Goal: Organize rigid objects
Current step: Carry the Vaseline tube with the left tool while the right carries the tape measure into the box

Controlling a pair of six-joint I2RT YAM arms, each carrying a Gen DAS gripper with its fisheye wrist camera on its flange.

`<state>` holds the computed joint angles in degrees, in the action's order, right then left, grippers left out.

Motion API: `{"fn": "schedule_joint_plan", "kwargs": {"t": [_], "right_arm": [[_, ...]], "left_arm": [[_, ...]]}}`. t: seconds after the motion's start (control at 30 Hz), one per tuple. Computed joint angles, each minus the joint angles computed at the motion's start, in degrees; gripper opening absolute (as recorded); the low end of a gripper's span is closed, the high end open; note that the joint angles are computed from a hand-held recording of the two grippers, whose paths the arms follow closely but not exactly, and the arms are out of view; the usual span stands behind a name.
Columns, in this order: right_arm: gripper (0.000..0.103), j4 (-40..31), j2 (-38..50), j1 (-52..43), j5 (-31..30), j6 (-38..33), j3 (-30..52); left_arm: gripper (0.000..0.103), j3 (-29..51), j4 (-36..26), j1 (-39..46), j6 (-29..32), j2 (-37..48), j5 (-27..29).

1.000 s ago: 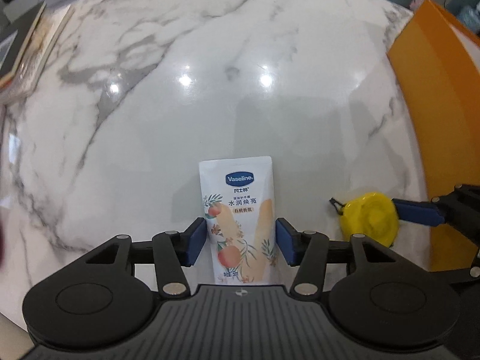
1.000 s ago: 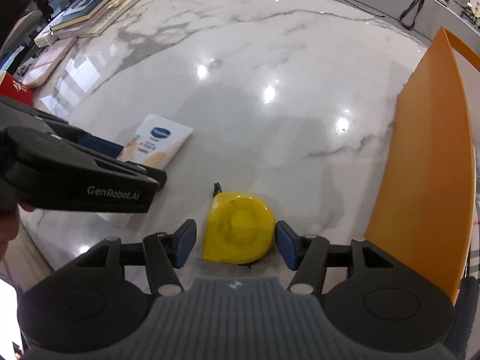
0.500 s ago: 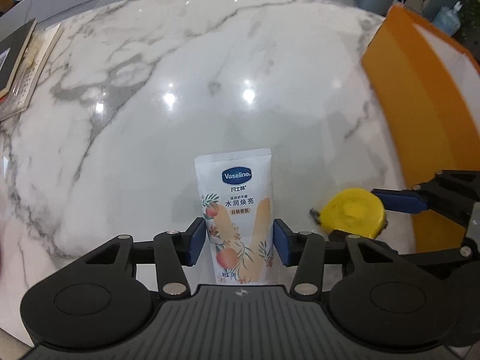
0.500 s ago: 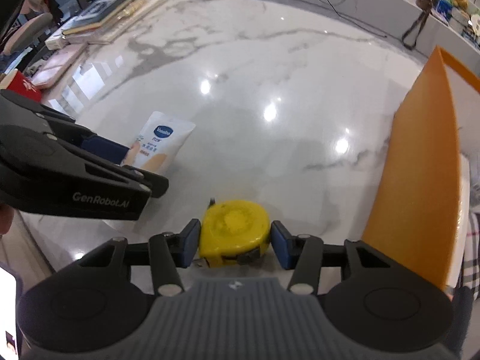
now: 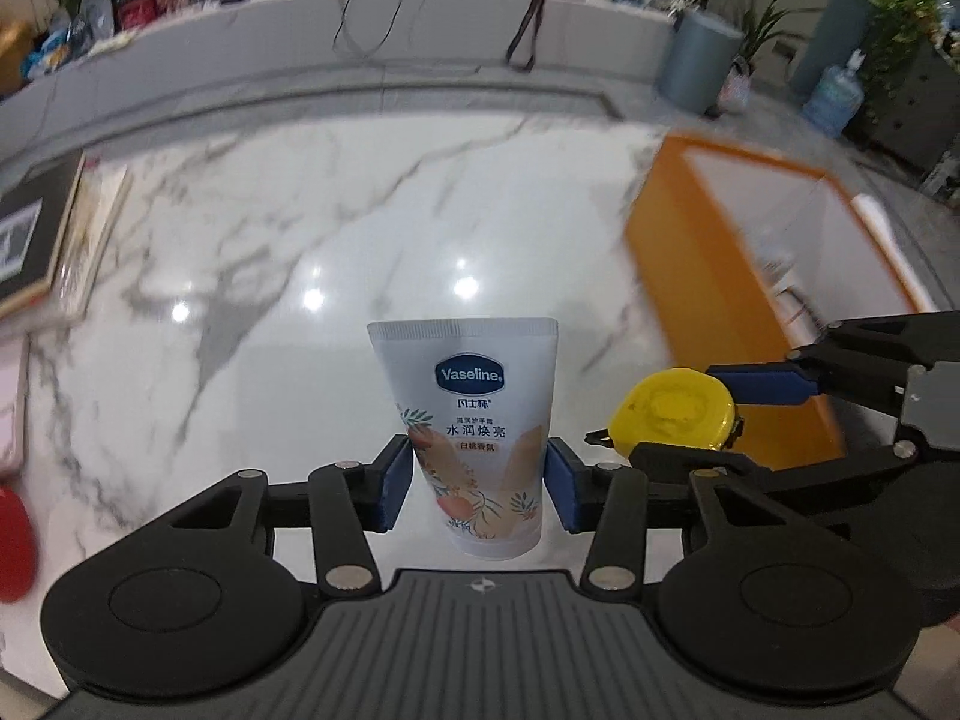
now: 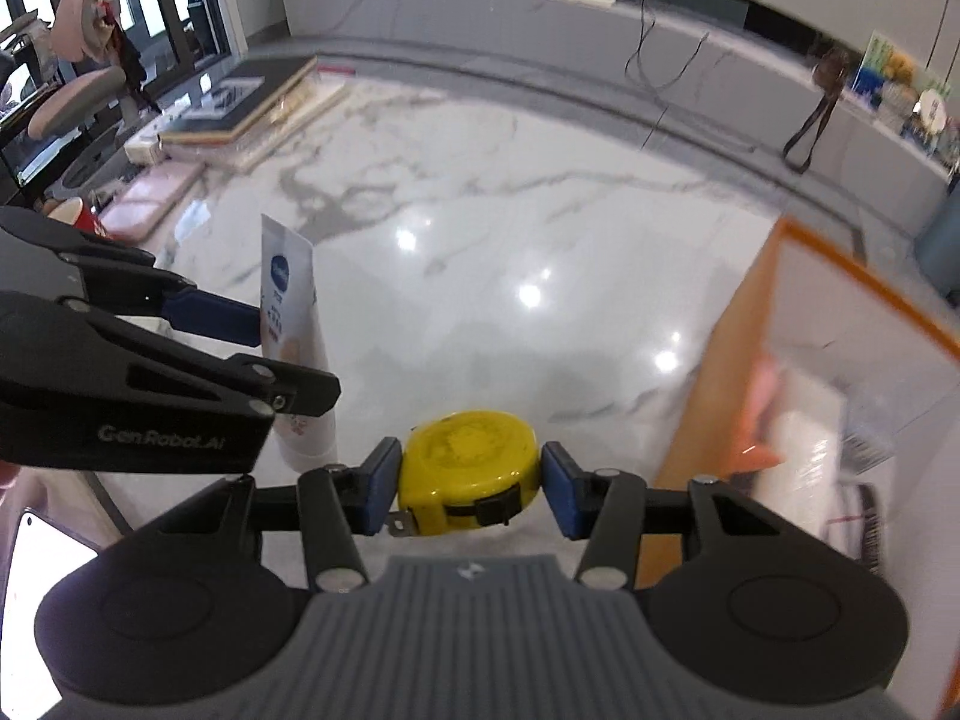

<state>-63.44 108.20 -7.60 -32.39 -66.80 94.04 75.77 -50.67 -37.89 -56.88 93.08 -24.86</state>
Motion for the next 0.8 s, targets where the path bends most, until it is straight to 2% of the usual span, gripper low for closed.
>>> {"fn": "schedule_joint_plan", "kwargs": {"t": [0.13, 0.3, 0.47, 0.67, 0.77, 0.8], "right_arm": [[0.051, -3.84, 1.43, -3.36, -2.24, -2.42, 7.84], [0.051, -9.18, 7.27, -7.94, -1.88, -4.88, 21.05], [0.051, -11.48, 15.62, -11.74, 0.94, -5.37, 34.24], [0.051, -15.88, 28.35, -13.88, 5.79, -5.64, 51.64], [0.051, -16.44, 32.08, -13.97, 7.96, -6.38, 55.51], [0.051, -14.95, 31.73, -14.14, 8.67, -6.98, 53.67]], "left_arm": [[0.054, 7.31, -1.19, -2.41, 2.21, 2.18, -2.90], [0.054, 17.36, -0.49, -4.35, 7.33, 8.10, -3.27], [0.054, 27.97, 1.92, -5.17, 13.03, 16.67, -0.80], [0.054, 41.89, 1.40, -4.19, 16.97, 28.95, 4.16], [0.054, 46.98, 1.03, -3.41, 17.18, 34.00, 6.78], [0.054, 48.63, 0.85, -3.09, 17.32, 35.60, 7.66]]}}
